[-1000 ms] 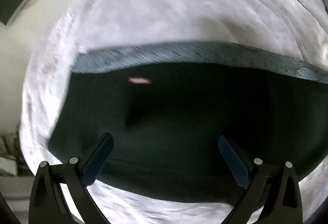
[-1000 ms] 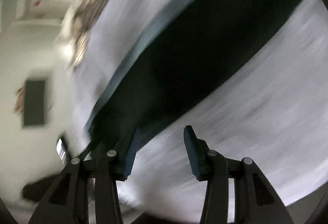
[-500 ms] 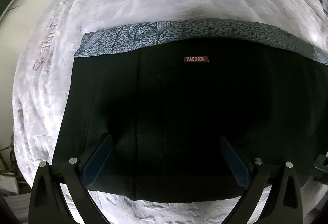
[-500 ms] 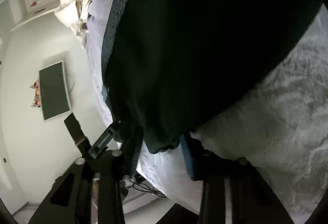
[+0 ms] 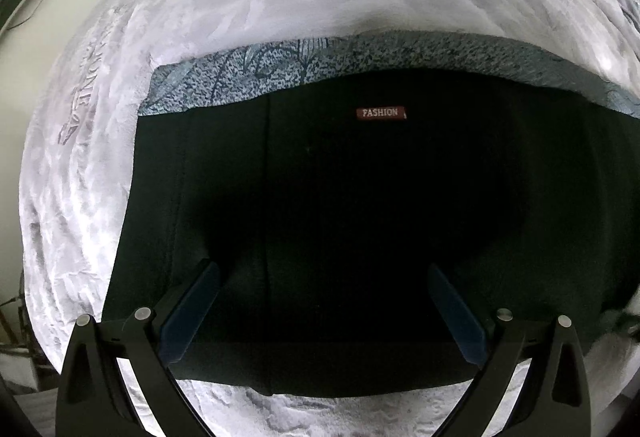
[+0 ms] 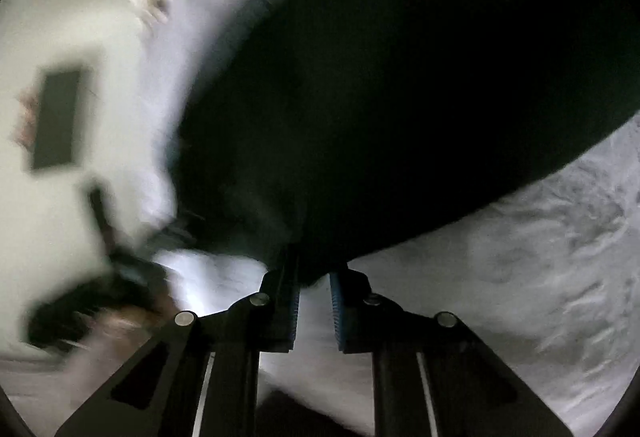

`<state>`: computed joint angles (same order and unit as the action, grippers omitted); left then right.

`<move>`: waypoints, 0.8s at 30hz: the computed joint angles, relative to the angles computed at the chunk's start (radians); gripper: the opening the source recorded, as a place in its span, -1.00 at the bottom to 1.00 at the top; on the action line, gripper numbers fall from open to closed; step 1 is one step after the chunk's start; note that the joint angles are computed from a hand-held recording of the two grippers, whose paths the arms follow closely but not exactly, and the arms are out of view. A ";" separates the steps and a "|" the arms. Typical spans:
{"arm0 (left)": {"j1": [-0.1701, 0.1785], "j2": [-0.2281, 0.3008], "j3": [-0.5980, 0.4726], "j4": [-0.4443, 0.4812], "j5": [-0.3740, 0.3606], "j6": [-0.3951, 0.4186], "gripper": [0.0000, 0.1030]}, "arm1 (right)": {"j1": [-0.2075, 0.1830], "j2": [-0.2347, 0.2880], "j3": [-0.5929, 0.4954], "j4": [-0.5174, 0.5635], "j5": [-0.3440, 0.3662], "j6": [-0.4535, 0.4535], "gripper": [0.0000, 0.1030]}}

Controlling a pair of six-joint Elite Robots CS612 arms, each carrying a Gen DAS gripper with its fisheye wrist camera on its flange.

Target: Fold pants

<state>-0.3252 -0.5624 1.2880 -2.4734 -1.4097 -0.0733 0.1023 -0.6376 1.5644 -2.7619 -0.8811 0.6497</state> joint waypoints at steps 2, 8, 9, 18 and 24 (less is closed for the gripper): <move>-0.004 -0.001 0.002 -0.002 0.011 -0.003 1.00 | -0.011 0.006 -0.003 0.053 0.040 0.028 -0.70; -0.006 0.000 0.011 -0.029 0.004 -0.017 1.00 | -0.012 -0.055 0.030 0.055 -0.019 -0.076 -0.55; -0.006 -0.001 0.015 -0.035 0.006 -0.019 1.00 | -0.007 -0.065 0.028 0.049 -0.045 -0.110 -0.55; 0.002 -0.036 0.059 -0.048 0.019 -0.005 1.00 | 0.047 -0.023 -0.130 0.342 -0.209 -0.349 -0.53; 0.052 -0.087 0.125 -0.147 0.000 -0.104 1.00 | 0.048 -0.021 -0.225 0.335 -0.147 -0.484 -0.25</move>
